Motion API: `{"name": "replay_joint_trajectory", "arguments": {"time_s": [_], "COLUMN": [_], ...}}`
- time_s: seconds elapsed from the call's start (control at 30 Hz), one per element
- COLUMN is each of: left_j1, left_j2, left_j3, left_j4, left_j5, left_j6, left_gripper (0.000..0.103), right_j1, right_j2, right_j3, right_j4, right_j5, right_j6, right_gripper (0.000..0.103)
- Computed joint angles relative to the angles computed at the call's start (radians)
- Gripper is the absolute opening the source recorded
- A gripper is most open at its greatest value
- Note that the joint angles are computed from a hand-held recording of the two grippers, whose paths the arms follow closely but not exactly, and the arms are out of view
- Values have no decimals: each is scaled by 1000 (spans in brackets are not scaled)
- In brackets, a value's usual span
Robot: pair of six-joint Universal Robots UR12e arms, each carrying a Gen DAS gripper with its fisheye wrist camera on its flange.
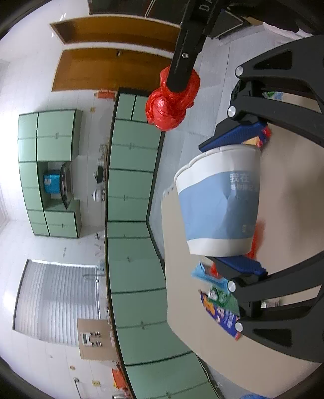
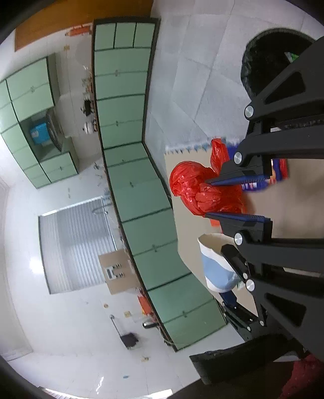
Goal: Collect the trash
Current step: 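Grasp the red plastic net with the right gripper while the left holds the cup, then drop the blue-white cup and red net into the black bin with both grippers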
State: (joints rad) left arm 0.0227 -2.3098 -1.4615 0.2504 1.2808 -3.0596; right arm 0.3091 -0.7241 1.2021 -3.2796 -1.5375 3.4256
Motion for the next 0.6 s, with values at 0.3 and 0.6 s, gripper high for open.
{"name": "replay_joint_trajectory", "arguments": {"time_s": [0.3,0.6], "left_j1": [-40,-95], "left_j2": [-29,-76], "left_j3": [40,98], "left_j4": [-29,-57], "left_j5": [-79,-160], "left_j6": [19,40], "left_gripper": [72,72], "right_j1": [-26,-57], "right_j2": [-46,-81], "right_j3": [97,188], "right_j4": [-28,-20], "right_j5": [-137,-271], "right_j6": [54,94], "right_gripper": [20,20]}}
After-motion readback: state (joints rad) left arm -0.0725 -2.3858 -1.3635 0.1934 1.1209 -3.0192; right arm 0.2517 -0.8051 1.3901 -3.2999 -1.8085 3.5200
